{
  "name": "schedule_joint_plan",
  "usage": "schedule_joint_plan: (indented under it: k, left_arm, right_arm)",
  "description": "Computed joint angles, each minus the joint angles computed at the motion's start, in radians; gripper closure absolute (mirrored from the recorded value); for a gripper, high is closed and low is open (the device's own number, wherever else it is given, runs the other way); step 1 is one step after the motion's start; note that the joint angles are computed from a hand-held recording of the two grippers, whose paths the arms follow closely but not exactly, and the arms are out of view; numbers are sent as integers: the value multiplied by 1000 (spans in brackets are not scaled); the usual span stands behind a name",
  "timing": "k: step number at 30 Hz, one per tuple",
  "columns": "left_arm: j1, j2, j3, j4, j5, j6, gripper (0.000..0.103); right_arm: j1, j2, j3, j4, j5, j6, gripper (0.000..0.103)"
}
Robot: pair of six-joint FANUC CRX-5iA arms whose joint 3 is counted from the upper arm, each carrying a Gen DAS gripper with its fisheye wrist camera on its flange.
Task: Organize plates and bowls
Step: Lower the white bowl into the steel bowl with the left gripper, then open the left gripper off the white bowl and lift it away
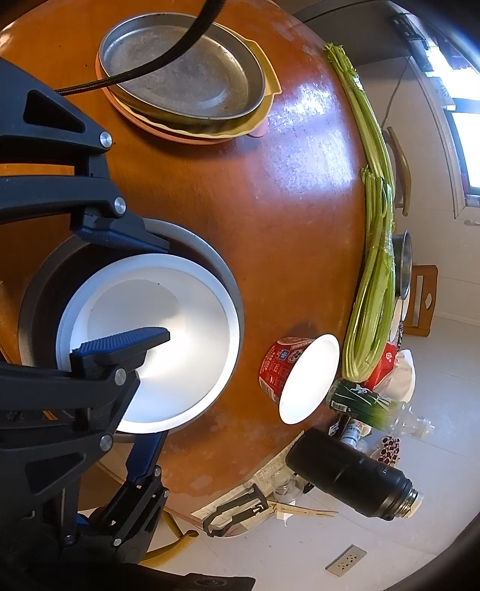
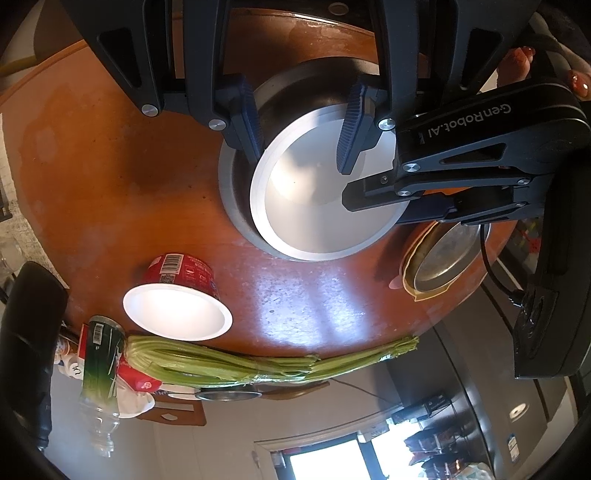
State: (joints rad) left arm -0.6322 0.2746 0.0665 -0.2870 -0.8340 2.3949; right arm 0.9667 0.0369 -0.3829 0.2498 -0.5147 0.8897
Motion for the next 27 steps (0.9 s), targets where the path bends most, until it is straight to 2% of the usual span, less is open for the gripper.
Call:
schedule_joint_plan:
  k: [7,17,27]
  left_arm:
    - [-1,-4,-4,-4,2,8,63]
    - [-4,-38,-35,-28,55,46,63]
    - [-15,-51,-33,-68,49,82,63]
  right_arm:
    - [-1,-2,-6,6,8,-7,62]
    - [2,-19,-38,83,28,-70,62]
    - [-7,-41,-70,130,58,-130,61]
